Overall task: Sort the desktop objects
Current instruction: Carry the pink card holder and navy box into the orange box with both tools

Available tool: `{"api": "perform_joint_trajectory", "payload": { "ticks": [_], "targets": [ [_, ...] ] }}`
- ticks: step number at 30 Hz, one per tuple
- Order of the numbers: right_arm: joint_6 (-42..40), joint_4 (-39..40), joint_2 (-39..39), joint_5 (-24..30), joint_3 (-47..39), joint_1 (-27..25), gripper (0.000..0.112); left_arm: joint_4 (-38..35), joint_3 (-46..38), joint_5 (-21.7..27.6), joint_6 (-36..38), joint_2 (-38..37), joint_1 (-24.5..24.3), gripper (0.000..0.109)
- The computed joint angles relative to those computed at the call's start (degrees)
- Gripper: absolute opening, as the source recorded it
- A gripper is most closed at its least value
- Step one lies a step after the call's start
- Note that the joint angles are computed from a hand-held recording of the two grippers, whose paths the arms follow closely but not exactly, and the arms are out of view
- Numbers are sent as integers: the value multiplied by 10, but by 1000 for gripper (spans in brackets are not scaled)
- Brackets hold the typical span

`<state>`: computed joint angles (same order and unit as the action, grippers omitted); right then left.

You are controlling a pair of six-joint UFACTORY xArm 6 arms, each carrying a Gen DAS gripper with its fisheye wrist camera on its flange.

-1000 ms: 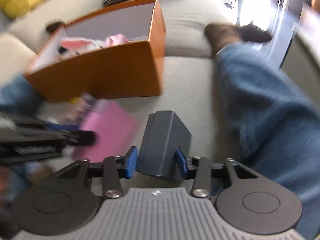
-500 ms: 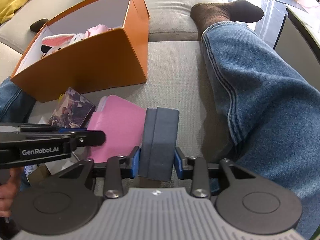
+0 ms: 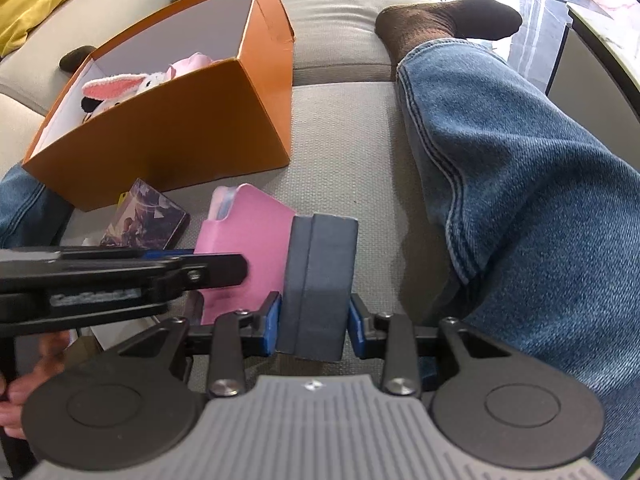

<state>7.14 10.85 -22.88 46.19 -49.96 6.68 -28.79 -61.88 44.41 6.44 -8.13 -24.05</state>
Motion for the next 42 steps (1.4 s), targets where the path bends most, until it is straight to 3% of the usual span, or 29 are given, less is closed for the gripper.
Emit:
{"api": "perform_joint_trajectory", "payload": {
  "ticks": [9, 17, 25, 32, 37, 42],
  "targets": [
    [5, 3, -12, -6, 2, -1, 35, 24, 1, 6, -21, -28, 6, 24],
    [-36, -1, -46, -9, -60, -2, 35, -38, -78, 43, 17, -55, 60, 24],
    [-109, 27, 58, -29, -212, -9, 35, -42, -290, 66, -25, 105, 102, 24],
    [-113, 35, 181, 1, -330, -22, 36, -95, -392, 118, -81, 248, 121, 23],
    [-122, 45, 201, 5, -346, -32, 36, -31, -443, 148, -122, 310, 109, 23],
    [-134, 56, 232, 8, -371, -31, 36, 62, -463, 170, -153, 320, 86, 23]
  ]
}}
